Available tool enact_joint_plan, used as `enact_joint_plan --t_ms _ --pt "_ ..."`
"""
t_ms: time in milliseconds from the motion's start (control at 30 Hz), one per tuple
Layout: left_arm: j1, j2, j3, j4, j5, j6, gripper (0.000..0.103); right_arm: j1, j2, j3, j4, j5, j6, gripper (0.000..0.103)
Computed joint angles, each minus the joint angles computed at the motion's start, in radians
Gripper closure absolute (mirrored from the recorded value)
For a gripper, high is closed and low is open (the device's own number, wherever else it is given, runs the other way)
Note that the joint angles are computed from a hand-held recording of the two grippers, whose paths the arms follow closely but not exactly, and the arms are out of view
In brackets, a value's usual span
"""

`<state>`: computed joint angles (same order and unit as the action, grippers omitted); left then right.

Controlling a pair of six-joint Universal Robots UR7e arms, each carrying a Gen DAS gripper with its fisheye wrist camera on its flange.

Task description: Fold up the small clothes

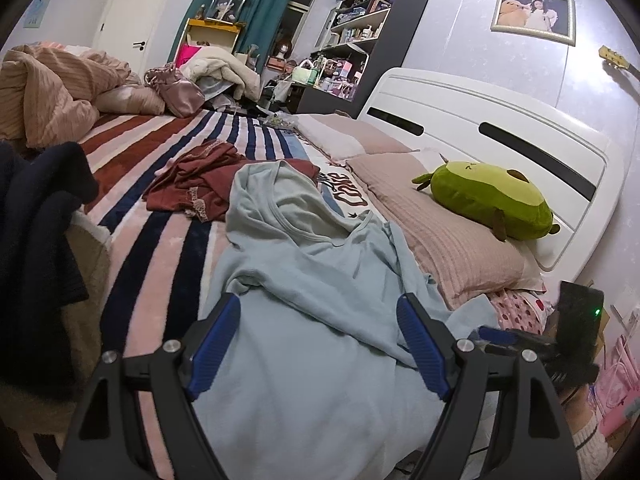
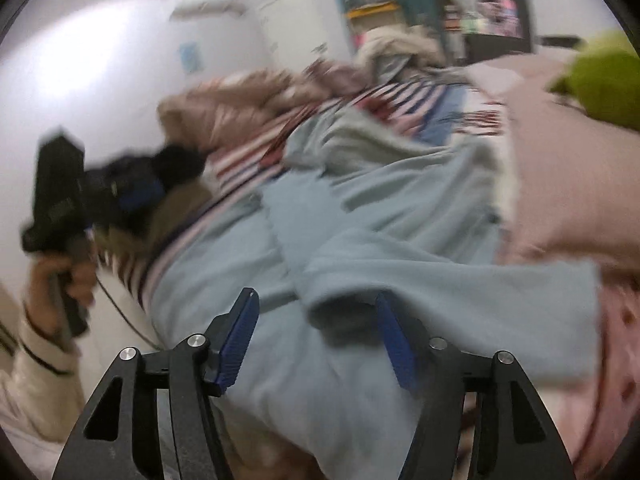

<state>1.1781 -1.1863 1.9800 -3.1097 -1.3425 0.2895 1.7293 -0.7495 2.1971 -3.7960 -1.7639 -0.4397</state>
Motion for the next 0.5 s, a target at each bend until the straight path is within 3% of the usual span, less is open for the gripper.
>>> enact_joint_plan --t_ms 67,233,300,400,467,500 --pt "0.000 0.000 0.000 0.001 -0.006 0.004 0.024 -0.014 -0.016 0.042 -0.092 -0.023 0.042 0.042" --pt "-0.003 0.003 -0.001 0.008 -0.007 0.005 0.023 -0.047 0.009 0.058 -0.285 -0.291 0.148 0.039" --pt "-0.005 0.002 0.000 0.009 -0.004 0.006 0.023 -0.081 0.005 0.069 -0.300 -0.274 0.177 0.039" --pt "-0.007 0.002 -0.001 0.010 0.001 0.006 0.023 -0.143 0.000 0.089 -0.309 -0.110 0.179 0.039" --pt "-0.007 0.001 0.000 0.010 0.003 0.004 0.023 -0.159 -0.011 0.101 -0.304 -0.060 0.165 0.046" --pt "-0.007 0.001 0.000 0.010 0.003 0.004 0.023 -0.149 -0.007 0.086 -0.289 -0.073 0.155 0.064"
